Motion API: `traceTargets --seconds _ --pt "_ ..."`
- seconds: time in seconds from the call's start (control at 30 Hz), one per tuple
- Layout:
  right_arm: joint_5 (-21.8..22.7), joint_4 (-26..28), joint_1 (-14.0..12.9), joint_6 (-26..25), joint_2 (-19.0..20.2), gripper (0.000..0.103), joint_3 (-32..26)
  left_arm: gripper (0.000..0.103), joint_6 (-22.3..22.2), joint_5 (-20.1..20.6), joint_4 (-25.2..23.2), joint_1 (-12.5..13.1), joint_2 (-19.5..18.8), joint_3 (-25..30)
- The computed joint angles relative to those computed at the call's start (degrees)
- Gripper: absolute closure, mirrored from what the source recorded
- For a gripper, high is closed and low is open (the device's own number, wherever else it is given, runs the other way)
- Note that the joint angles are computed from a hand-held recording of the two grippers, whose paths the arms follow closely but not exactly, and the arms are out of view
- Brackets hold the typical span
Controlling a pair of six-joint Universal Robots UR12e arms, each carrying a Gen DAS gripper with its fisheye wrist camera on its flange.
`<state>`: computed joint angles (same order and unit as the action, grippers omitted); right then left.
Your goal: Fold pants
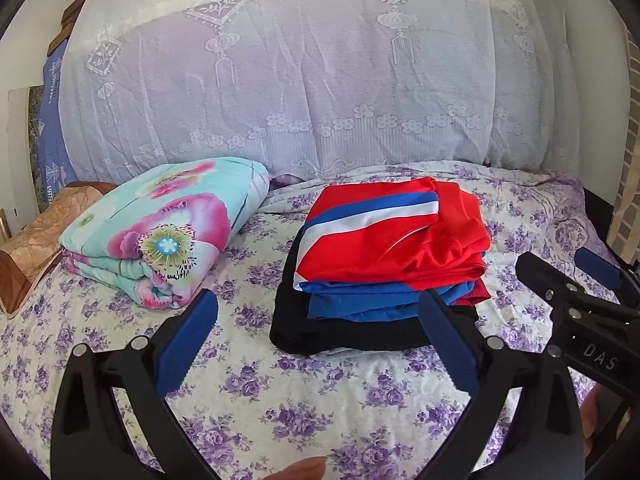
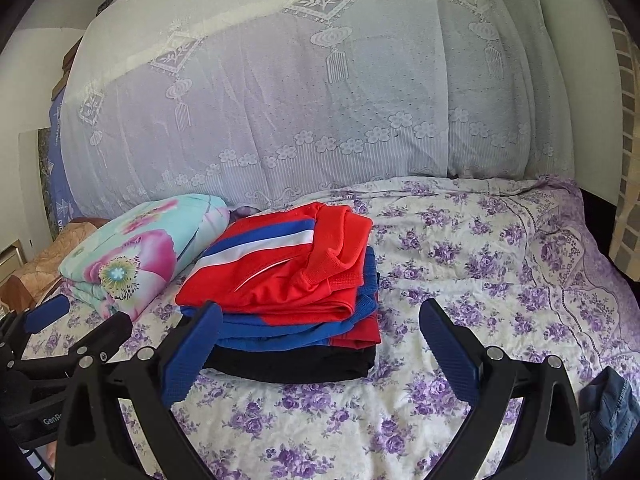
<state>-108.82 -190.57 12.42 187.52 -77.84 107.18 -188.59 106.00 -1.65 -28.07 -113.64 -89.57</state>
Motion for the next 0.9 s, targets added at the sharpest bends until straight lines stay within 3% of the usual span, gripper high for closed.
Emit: traceTargets --seconds 0.9 --pt "-0.9 0.6 0.1 0.3 0.1 0.004 0.0 0.005 1.6 -1.2 1.3 -0.2 0.0 -0.4"
